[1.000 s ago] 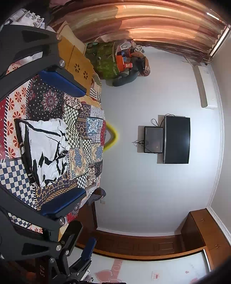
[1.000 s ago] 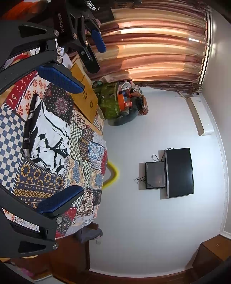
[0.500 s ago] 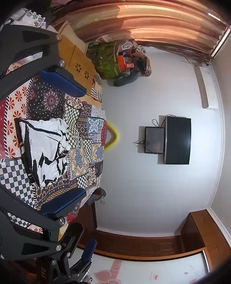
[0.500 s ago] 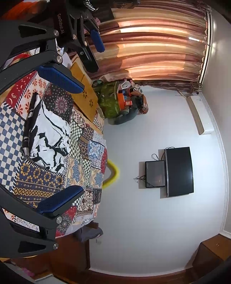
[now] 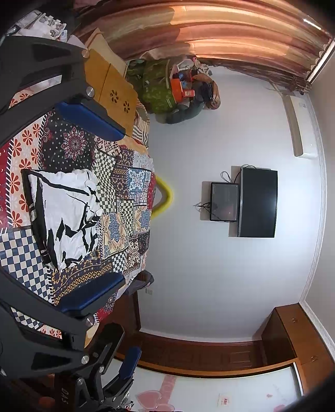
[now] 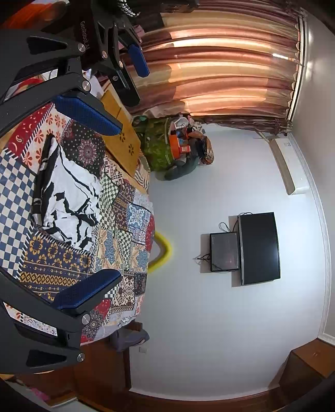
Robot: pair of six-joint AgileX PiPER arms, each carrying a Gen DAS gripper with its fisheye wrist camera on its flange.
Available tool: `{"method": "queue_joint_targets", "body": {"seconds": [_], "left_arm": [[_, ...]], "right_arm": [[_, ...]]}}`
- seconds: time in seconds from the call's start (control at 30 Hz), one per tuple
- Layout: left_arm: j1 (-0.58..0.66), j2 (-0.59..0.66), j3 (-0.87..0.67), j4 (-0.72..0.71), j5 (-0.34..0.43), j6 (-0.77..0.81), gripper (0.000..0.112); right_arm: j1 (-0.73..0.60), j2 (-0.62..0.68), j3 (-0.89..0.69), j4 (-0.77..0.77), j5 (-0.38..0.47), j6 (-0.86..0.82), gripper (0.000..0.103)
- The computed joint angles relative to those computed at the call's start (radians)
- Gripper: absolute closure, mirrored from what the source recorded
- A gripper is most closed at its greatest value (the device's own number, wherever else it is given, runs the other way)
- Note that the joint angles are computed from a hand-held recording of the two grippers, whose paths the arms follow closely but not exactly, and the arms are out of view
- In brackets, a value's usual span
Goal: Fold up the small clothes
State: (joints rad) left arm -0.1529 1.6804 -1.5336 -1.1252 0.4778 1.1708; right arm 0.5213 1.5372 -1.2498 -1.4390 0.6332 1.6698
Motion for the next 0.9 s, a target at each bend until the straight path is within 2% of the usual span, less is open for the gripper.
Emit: {"method": "queue_joint_targets", "body": {"seconds": [0.9], "left_arm": [[-0.019, 0.017, -0.041, 0.086, 0.031, -0.105, 0.009]], "right_arm": [[0.013, 0.022, -0.028, 0.032, 0.014, -0.021, 0.0]]}}
